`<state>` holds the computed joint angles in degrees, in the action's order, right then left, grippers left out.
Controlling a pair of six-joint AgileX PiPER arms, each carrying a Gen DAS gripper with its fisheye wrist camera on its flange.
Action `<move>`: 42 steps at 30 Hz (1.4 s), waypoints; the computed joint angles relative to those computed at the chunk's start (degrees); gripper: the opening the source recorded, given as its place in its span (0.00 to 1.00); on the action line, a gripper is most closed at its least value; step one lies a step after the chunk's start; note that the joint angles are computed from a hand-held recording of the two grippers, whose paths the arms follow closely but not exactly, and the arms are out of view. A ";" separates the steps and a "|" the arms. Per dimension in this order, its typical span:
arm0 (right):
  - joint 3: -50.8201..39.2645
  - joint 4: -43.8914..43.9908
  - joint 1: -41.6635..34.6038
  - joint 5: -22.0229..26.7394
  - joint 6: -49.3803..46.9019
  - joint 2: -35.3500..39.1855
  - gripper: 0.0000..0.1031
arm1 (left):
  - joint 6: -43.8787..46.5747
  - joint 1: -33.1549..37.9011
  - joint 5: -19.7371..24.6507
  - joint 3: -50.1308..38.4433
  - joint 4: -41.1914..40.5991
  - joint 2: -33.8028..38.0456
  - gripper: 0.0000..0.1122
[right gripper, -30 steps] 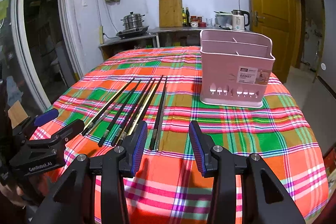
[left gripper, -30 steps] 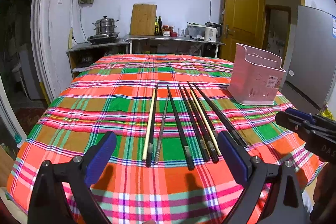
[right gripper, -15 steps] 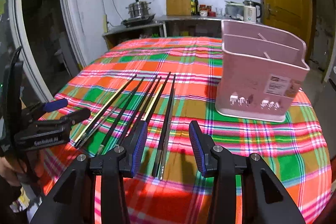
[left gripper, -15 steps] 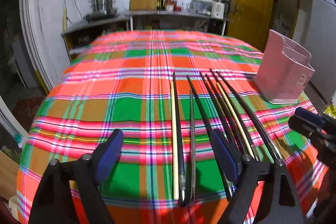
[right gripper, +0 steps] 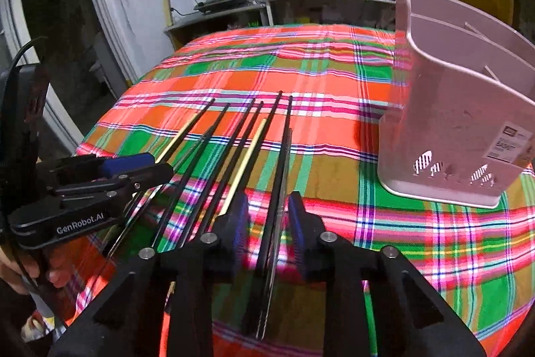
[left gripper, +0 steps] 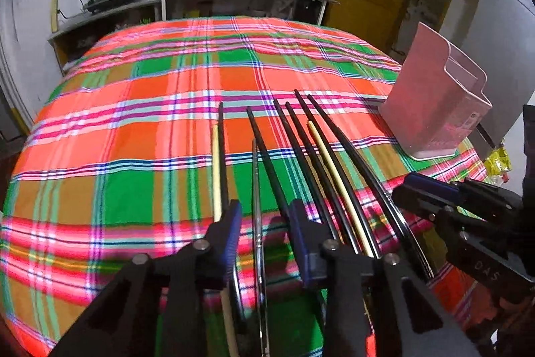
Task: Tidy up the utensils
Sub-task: 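Lower the right gripper onto a black chopstick and close on it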
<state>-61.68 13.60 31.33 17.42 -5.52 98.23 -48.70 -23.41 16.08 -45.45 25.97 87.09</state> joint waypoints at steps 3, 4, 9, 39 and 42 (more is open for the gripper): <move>-2.40 -1.32 -0.62 1.44 1.43 2.01 0.15 | 4.56 0.95 -0.22 -1.44 -4.18 1.74 0.18; -3.27 -1.71 -0.80 1.99 1.78 2.76 0.14 | 5.58 1.22 -0.21 -2.01 -5.01 2.40 0.17; -6.66 -1.76 -1.76 4.04 1.54 6.06 0.12 | 5.62 1.59 0.12 -3.90 -4.86 4.89 0.14; -17.91 -6.59 -1.89 13.32 8.24 11.96 0.06 | 7.87 1.14 9.68 -12.75 -4.77 9.82 0.05; -16.21 -5.36 -2.07 12.32 6.87 9.93 0.06 | 7.16 1.06 9.02 -11.64 -4.64 7.73 0.05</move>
